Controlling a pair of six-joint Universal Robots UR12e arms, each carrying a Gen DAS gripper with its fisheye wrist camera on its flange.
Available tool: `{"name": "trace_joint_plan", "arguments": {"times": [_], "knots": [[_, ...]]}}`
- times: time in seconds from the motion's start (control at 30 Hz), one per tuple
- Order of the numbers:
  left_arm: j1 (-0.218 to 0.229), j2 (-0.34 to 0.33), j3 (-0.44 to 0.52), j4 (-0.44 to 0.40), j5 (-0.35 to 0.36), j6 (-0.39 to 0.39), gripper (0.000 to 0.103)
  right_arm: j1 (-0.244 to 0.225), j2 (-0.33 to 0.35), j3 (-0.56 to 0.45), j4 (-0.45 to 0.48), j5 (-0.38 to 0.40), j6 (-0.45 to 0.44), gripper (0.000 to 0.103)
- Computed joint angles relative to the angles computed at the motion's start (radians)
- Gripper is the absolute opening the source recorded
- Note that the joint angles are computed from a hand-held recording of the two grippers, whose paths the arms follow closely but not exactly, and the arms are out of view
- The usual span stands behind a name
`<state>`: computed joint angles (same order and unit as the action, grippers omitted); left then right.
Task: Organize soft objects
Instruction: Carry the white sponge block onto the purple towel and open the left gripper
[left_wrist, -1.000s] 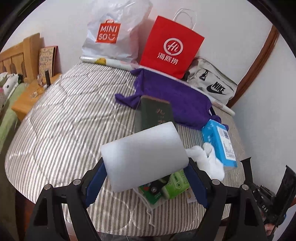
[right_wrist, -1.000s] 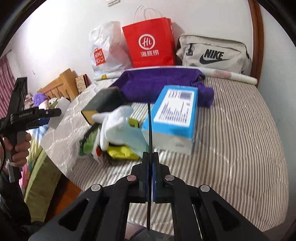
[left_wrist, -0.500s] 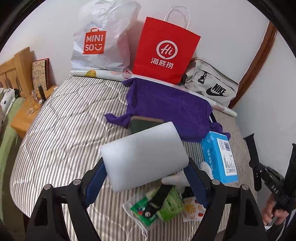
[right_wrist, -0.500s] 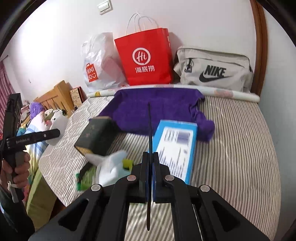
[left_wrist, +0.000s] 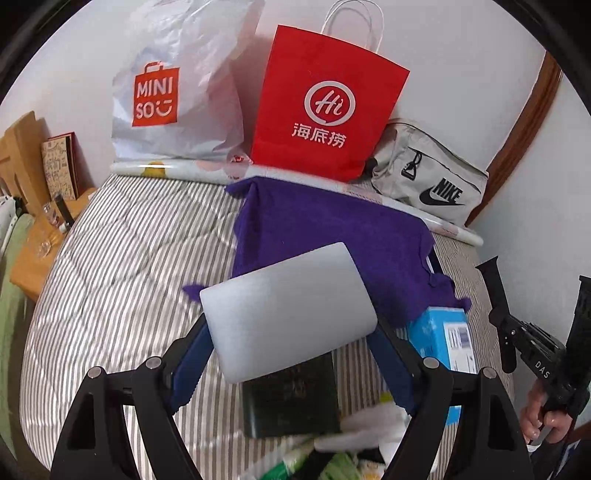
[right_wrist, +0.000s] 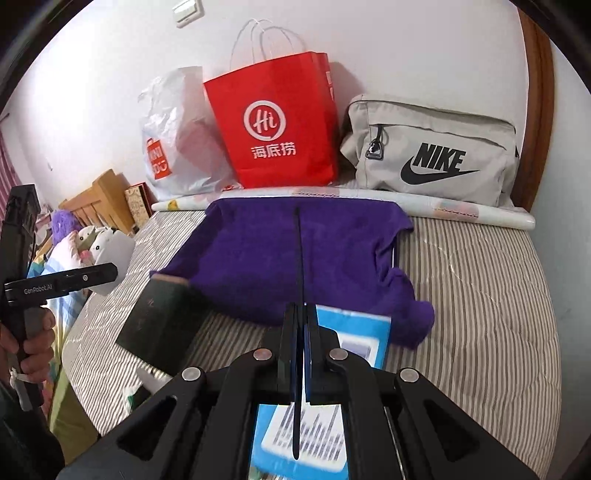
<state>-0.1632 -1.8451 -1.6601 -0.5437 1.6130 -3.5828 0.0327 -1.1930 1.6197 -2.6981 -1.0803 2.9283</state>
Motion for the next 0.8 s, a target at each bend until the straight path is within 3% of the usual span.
{"name": "trace_joint_plan", "arguments": {"times": [0.37, 0.8], "knots": [[0.013, -0.104, 0.132, -0.064, 0.007, 0.039, 0.081, 0.015, 0.104, -0.135, 0.050, -0.036, 0.011, 0.003], [0.042, -0.218, 0.265, -0.161, -0.067, 0.034, 0.081, 0.036, 0.212, -0.286, 0.143, -0.075, -0.021, 0.003]]}}
